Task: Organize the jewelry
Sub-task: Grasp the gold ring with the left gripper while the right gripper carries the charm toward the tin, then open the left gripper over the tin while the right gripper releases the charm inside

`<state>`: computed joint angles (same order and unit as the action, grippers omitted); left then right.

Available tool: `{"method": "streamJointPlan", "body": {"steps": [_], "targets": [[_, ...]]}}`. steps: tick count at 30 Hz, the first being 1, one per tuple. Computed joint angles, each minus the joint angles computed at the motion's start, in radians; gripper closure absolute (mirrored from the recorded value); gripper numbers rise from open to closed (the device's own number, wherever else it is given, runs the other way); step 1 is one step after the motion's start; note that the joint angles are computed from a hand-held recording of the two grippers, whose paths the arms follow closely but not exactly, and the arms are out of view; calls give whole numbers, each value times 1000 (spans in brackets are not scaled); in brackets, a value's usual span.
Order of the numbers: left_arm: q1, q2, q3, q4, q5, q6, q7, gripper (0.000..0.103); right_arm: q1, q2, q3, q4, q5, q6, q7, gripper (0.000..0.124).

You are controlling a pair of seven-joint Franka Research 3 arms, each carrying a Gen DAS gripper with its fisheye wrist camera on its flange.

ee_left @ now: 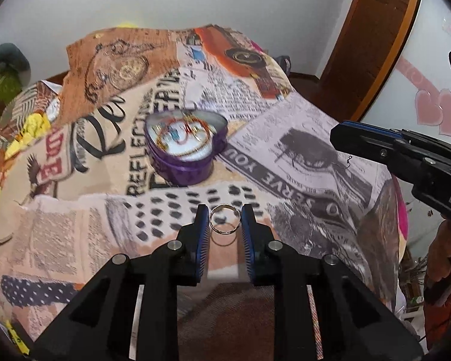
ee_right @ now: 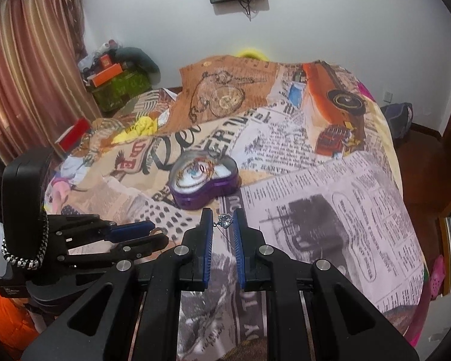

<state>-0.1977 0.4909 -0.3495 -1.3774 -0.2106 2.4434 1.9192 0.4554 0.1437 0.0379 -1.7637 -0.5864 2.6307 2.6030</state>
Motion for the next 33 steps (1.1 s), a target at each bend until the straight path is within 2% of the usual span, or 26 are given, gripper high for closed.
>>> {"method": "streamJointPlan", "body": {"steps": [16, 22, 33], "targets": [[2, 77, 1, 145, 20, 64, -17, 82, 28, 110, -49, 174, -6, 33, -70, 112], [-9, 146, 5, 249, 39, 44, -32, 82, 38, 161, -73, 237, 38, 45, -120, 112], [-58, 305, 24, 492, 83, -45, -54, 82, 39, 274, -98, 358, 188, 44, -252, 112]]}}
